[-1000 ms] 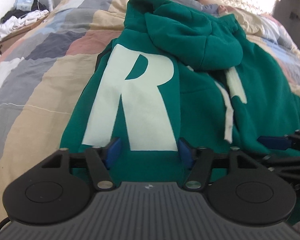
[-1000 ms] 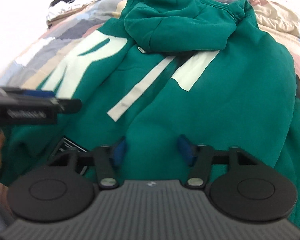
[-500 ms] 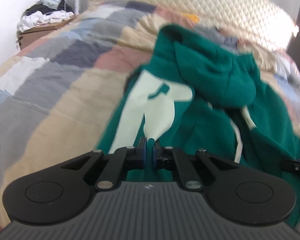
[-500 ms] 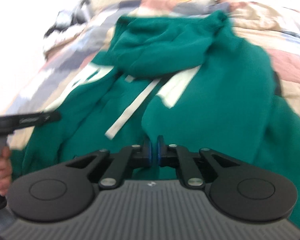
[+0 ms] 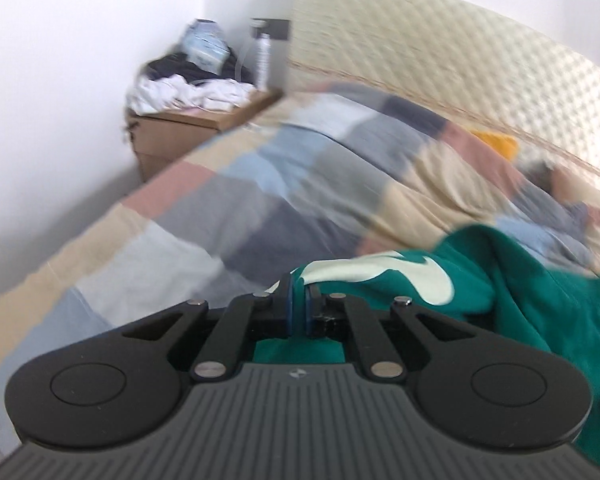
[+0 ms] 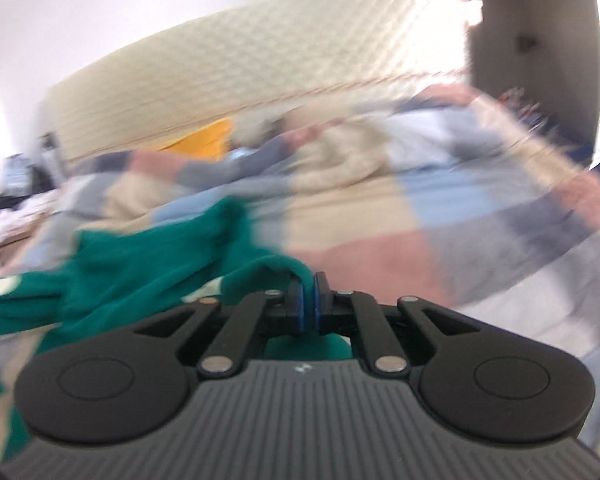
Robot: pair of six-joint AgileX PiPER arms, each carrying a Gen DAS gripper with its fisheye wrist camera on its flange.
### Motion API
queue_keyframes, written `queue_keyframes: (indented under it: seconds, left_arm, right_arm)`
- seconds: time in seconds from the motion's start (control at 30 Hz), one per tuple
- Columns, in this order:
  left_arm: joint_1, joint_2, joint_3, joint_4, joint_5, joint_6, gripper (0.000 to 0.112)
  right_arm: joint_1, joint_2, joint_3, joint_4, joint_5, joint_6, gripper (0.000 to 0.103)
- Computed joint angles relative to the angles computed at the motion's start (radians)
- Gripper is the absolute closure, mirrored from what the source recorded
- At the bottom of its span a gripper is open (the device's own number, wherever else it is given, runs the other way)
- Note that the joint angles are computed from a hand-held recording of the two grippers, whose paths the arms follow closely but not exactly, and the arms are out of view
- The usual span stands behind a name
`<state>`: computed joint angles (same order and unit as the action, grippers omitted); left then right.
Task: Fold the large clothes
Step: 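Grasp the hoodie hem with both grippers and flip it over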
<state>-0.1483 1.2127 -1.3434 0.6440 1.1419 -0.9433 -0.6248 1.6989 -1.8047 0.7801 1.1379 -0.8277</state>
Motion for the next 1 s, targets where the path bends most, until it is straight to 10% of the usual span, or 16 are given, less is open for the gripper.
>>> queue_keyframes:
  seconds: [0.27,0.57,0.7,0.8,0.9,1.0]
  left_arm:
    - [0.331,0.290,-0.016,0.018,-0.289,-0.013,0.106]
    - [0.451,0.502,0.073,0.092,-0.552,-0.093,0.105]
    - [0.457,0.503,0.071,0.063,-0.565,-0.071,0.099]
    - [0.441,0.459,0.074,-0.020,-0.551,0.008,0.054]
    - [0.393,0.368,0.124,-0.025,-0.534,-0.017,0.048]
    - [0.324,0.269,0.156,-0.041,-0.477,-0.007,0.048]
  right_arm:
    - [0.021,0.440,-0.499,-0.256,-0.192,0.354,0.095]
    - [0.065,0.589,-0.303,-0.291,-0.536,0.306,0.094]
    - [0.069,0.562,-0.205,-0.178,-0.613,0.244,0.092]
    - [0.071,0.509,-0.150,-0.144,-0.641,0.230,0.086]
    - [0.059,0.439,-0.089,-0.080,-0.629,0.198,0.047]
    - [0.028,0.346,-0.004,0.083,-0.571,0.056,0.048]
